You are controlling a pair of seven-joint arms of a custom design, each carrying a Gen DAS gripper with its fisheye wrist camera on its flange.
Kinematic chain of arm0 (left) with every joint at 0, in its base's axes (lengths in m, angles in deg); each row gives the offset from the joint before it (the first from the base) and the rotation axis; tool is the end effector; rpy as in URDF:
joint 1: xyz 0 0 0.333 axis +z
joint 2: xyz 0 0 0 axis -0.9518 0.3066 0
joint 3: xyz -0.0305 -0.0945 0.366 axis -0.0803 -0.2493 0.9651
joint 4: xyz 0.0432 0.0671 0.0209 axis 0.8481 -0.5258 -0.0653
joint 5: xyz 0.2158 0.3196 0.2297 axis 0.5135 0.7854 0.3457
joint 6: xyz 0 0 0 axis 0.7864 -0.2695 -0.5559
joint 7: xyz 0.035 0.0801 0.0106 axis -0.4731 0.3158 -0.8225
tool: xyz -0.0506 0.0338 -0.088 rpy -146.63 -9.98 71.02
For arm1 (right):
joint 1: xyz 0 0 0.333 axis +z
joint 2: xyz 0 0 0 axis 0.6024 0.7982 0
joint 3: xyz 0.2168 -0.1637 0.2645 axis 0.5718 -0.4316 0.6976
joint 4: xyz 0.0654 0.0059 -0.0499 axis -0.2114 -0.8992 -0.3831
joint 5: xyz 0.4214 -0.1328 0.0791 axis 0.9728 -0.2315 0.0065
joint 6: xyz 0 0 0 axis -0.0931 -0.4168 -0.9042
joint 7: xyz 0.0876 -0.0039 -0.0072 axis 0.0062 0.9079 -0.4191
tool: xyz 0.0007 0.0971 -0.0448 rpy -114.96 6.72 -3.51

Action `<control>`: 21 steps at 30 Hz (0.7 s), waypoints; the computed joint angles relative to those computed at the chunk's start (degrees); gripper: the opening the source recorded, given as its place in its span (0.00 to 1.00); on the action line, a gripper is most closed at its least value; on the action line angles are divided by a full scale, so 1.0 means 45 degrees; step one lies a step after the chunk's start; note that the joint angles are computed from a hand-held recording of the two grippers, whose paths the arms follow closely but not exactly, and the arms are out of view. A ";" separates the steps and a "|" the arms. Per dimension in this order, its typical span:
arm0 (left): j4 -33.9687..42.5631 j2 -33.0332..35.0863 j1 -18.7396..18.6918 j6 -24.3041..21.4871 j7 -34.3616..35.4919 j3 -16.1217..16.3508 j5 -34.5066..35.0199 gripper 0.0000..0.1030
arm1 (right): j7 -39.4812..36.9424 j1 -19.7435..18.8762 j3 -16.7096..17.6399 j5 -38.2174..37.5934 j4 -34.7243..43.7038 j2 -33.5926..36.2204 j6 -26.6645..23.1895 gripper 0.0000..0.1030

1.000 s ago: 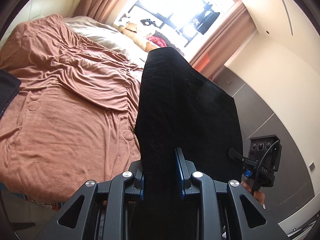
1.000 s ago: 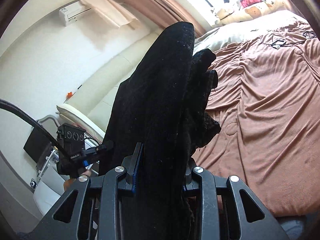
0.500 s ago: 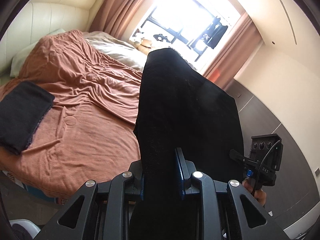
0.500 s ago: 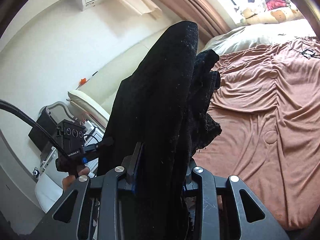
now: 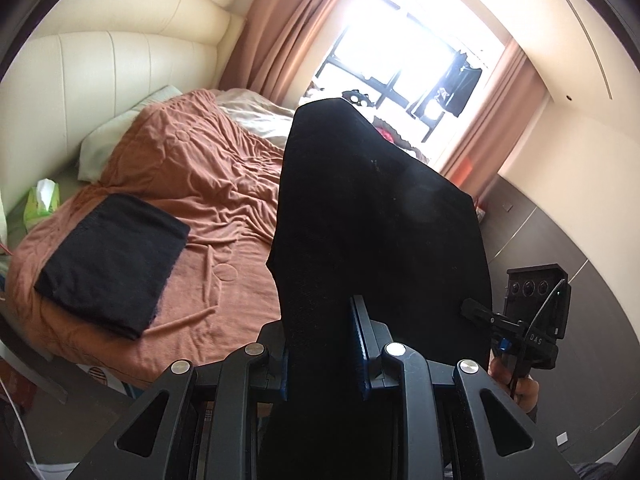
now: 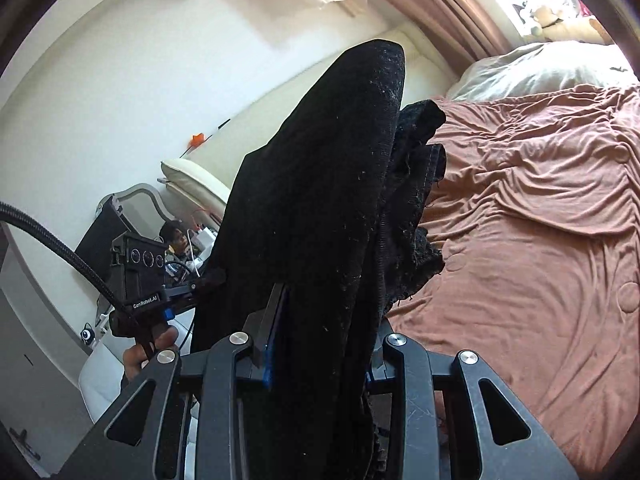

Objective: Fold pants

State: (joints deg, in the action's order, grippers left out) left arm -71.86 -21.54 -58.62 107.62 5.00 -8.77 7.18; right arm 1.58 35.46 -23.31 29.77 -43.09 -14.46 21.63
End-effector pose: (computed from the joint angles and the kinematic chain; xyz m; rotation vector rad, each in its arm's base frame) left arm 0.3862 -0.1404 0.5142 -2.1313 1.0563 -1.2114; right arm 0.7416 0.1633 0.3733 -1.8221 0.4476 0.5170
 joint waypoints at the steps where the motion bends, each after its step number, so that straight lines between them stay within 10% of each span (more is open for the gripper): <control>1: -0.0162 -0.0122 -0.0072 0.0014 0.0077 0.0221 0.0007 0.25 | 0.0039 0.0144 0.0055 -0.0010 0.0041 0.0015 0.0148 0.27; 21: -0.1417 -0.1047 -0.0282 -0.0931 0.2986 0.3494 -0.0610 0.25 | 0.1528 0.2563 0.1129 -0.1154 0.2572 0.1513 0.2238 0.27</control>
